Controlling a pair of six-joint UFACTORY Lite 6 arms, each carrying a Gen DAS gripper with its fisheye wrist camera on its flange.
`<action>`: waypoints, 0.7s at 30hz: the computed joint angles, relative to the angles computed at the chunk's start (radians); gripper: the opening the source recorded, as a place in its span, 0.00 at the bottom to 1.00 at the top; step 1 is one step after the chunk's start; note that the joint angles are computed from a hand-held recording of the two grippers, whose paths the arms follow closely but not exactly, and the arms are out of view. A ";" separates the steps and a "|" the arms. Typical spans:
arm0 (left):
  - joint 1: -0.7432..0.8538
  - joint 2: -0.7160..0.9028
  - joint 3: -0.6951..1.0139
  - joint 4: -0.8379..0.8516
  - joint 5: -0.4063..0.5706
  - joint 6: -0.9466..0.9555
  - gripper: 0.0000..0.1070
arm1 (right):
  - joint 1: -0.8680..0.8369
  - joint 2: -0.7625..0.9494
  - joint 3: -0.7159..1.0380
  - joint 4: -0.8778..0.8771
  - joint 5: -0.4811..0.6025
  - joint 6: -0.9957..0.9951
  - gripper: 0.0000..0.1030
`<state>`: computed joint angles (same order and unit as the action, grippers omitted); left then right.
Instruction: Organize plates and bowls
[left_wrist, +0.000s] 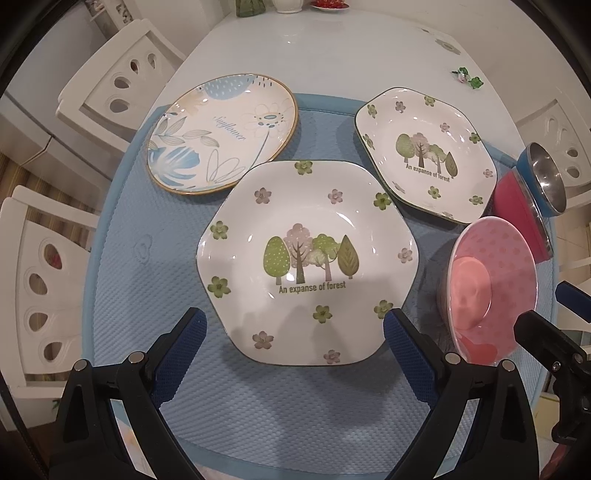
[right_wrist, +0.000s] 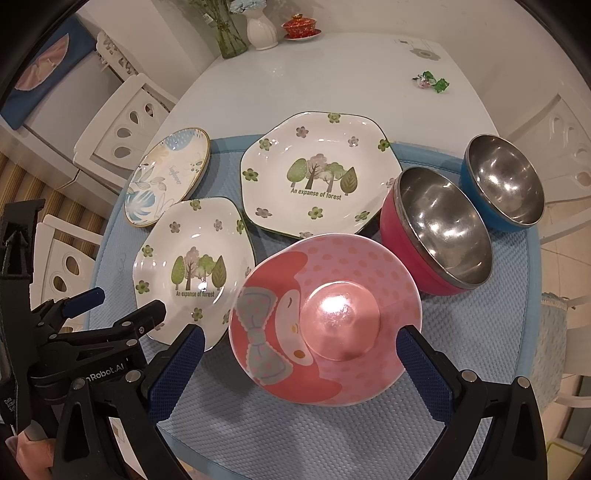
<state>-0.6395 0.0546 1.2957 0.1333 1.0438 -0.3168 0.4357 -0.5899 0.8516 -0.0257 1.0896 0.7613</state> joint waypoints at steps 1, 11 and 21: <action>0.001 -0.001 0.000 -0.002 0.000 0.000 0.90 | 0.002 -0.001 -0.001 0.000 0.000 0.002 1.00; -0.001 -0.005 0.000 0.007 0.005 -0.002 0.90 | -0.005 -0.010 -0.005 0.009 0.008 -0.001 1.00; -0.010 -0.019 0.002 0.016 0.020 -0.011 0.90 | 0.008 -0.027 -0.004 0.000 0.022 0.009 1.00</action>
